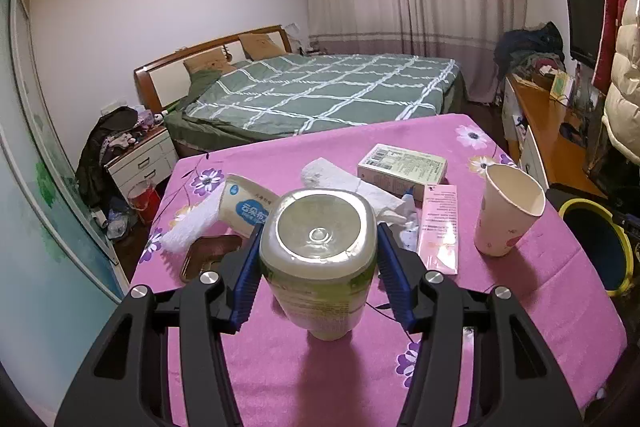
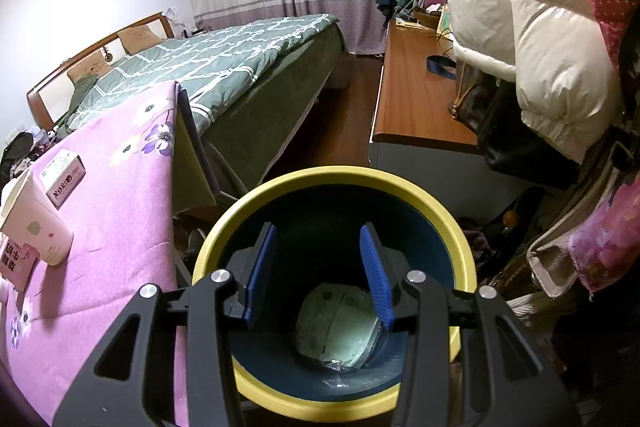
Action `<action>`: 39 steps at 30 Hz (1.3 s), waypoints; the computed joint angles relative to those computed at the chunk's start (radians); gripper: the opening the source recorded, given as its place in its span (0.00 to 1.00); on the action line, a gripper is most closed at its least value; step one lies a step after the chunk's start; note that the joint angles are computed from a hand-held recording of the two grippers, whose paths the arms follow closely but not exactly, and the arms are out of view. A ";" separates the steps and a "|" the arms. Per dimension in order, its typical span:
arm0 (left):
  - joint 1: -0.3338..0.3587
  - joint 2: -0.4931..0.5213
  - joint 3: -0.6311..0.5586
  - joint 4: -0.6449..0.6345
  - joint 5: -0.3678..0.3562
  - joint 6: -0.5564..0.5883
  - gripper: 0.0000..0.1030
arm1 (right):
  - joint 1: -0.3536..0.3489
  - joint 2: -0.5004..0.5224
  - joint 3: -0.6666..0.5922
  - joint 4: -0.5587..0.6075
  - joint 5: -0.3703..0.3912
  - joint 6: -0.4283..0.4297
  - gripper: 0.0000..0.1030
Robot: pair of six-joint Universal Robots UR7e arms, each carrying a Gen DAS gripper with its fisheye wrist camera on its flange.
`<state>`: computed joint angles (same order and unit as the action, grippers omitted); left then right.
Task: Collect trash
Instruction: 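Carry the green-labelled bottle with the left gripper and drop it into the bin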
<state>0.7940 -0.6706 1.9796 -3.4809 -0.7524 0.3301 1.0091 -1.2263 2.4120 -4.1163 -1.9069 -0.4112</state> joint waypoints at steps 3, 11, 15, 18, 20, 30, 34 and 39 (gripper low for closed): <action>-0.010 -0.023 0.006 0.054 -0.021 -0.022 0.52 | -0.009 -0.011 0.013 -0.014 0.016 0.007 0.41; -0.098 -0.089 0.051 0.186 -0.133 -0.061 0.52 | -0.040 -0.042 0.053 -0.052 0.074 0.005 0.41; -0.145 -0.073 0.031 0.259 -0.262 -0.060 0.52 | -0.061 -0.061 0.077 -0.080 0.092 -0.002 0.41; -0.179 -0.022 -0.018 0.295 -0.357 -0.046 0.52 | -0.101 -0.102 0.108 -0.081 0.135 0.011 0.41; -0.197 0.032 -0.067 0.303 -0.413 -0.032 0.52 | -0.126 -0.127 0.126 -0.083 0.157 0.018 0.41; -0.238 0.380 -0.413 0.459 -0.565 -0.074 0.52 | -0.210 -0.167 0.177 -0.088 0.212 0.006 0.41; -0.240 0.494 -0.523 0.528 -0.547 -0.097 0.52 | -0.242 -0.175 0.179 -0.073 0.225 0.008 0.42; -0.237 0.561 -0.587 0.558 -0.522 -0.105 0.52 | -0.259 -0.172 0.176 -0.068 0.225 0.013 0.44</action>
<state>0.5573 -0.1099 1.3924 -2.9226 -1.2748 0.2252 0.7497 -1.3982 2.5882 -4.1844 -1.6819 -0.3979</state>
